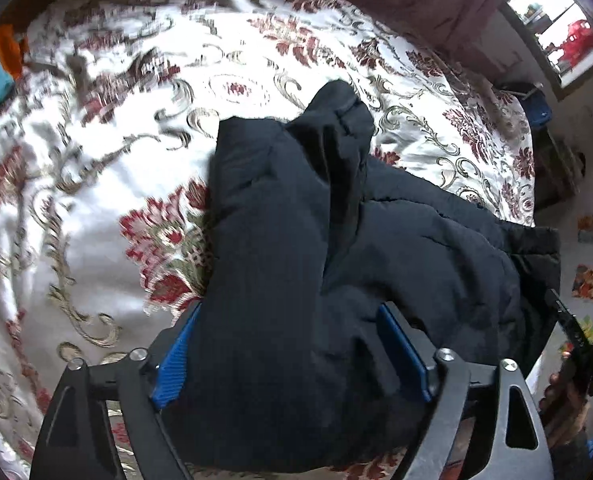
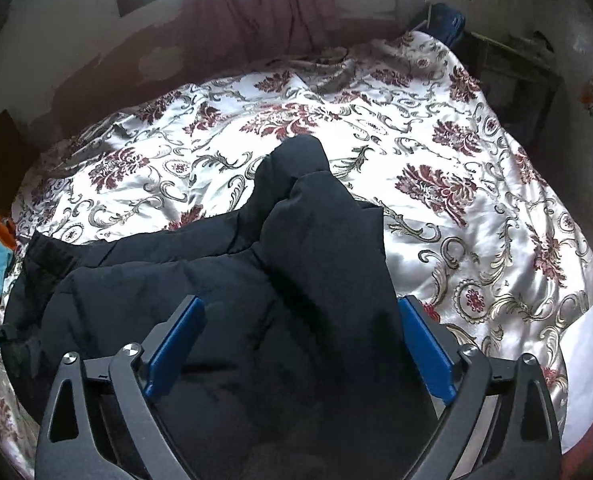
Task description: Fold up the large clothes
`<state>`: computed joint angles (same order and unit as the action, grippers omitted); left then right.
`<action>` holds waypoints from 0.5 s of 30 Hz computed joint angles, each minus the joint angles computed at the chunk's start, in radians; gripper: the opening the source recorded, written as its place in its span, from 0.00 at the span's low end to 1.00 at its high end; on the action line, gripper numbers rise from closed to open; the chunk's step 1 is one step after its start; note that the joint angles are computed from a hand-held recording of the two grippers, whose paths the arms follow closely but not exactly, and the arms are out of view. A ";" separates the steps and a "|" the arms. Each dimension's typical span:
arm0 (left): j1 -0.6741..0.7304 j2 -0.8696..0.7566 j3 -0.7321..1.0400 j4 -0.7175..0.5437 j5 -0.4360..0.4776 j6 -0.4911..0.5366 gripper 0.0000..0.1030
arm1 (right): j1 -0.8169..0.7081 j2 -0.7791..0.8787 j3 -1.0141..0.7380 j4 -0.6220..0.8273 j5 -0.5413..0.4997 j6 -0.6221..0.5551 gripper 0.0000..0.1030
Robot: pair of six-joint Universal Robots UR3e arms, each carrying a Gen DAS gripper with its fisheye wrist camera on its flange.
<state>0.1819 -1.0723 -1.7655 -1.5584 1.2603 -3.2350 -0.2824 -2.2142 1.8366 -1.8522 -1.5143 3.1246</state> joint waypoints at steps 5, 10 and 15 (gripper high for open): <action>-0.057 0.021 0.035 0.026 0.051 0.001 0.93 | -0.038 -0.119 0.020 0.029 0.046 -0.044 0.98; -0.154 0.070 -0.001 0.141 0.090 -0.018 0.99 | 0.024 -0.188 0.026 0.010 0.011 -0.052 0.98; -0.380 0.026 -0.003 0.345 0.248 -0.148 1.00 | 0.046 -0.232 0.010 0.015 0.010 -0.043 0.98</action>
